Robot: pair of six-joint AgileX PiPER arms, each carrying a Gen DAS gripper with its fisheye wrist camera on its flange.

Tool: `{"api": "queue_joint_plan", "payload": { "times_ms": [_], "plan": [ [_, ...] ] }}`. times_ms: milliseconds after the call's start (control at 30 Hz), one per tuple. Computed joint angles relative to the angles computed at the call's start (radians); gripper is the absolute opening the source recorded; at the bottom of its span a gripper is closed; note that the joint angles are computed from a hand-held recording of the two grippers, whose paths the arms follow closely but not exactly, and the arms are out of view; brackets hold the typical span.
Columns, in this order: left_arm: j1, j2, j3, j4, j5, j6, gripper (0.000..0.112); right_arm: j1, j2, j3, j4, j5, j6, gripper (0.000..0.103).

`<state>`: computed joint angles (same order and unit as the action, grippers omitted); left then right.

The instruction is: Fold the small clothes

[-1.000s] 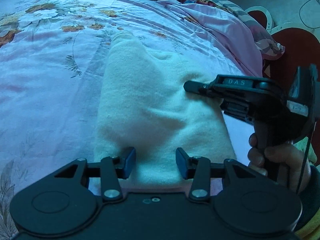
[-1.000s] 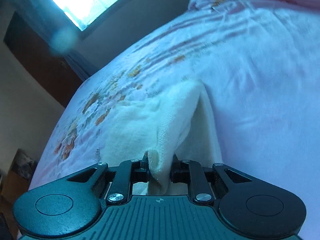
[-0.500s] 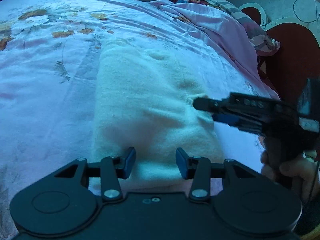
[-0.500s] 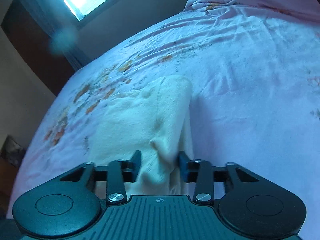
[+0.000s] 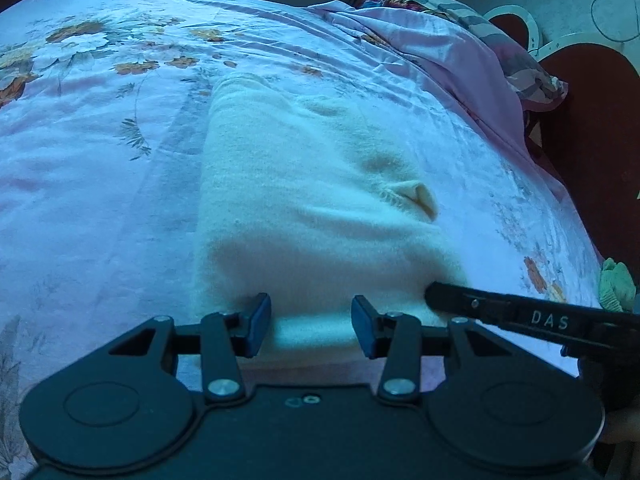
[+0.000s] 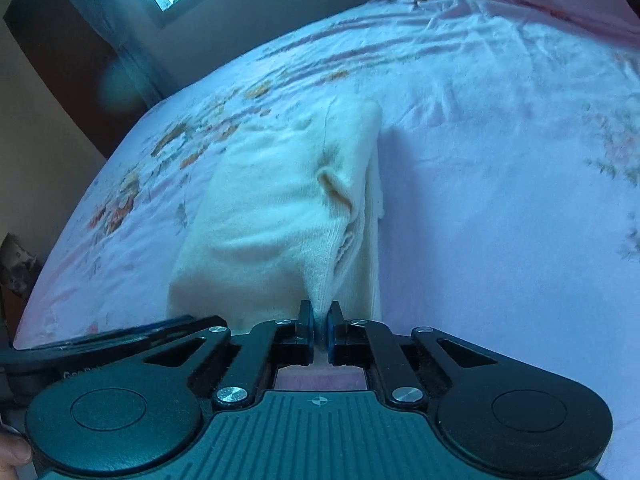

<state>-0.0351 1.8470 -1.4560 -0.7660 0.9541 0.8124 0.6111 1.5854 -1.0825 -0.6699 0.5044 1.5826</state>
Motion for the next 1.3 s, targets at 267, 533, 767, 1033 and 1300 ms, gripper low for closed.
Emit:
{"api": "queue_joint_plan", "payload": {
  "times_ms": [267,533,767,1033,1300],
  "plan": [
    [0.0,0.041,-0.064,0.036,0.044,-0.055,0.042,-0.017,0.01,0.006,0.055,0.054,-0.07,0.005],
    [-0.044,0.235,-0.428,0.115,0.054,-0.295,0.042,-0.025,0.218,-0.348,-0.162,0.189,-0.099,0.005],
    [-0.13,0.394,-0.62,0.265,0.008,-0.372,0.04,-0.131,0.418,-0.421,-0.082,0.137,-0.23,0.004],
    [-0.102,0.219,-0.347,0.187,-0.092,-0.217,0.043,-0.06,0.282,-0.305,-0.197,0.119,-0.095,0.005],
    [-0.088,-0.004,0.028,0.146,-0.238,-0.048,0.043,0.097,0.278,-0.202,-0.3,0.196,0.04,0.005]
  ]
}}
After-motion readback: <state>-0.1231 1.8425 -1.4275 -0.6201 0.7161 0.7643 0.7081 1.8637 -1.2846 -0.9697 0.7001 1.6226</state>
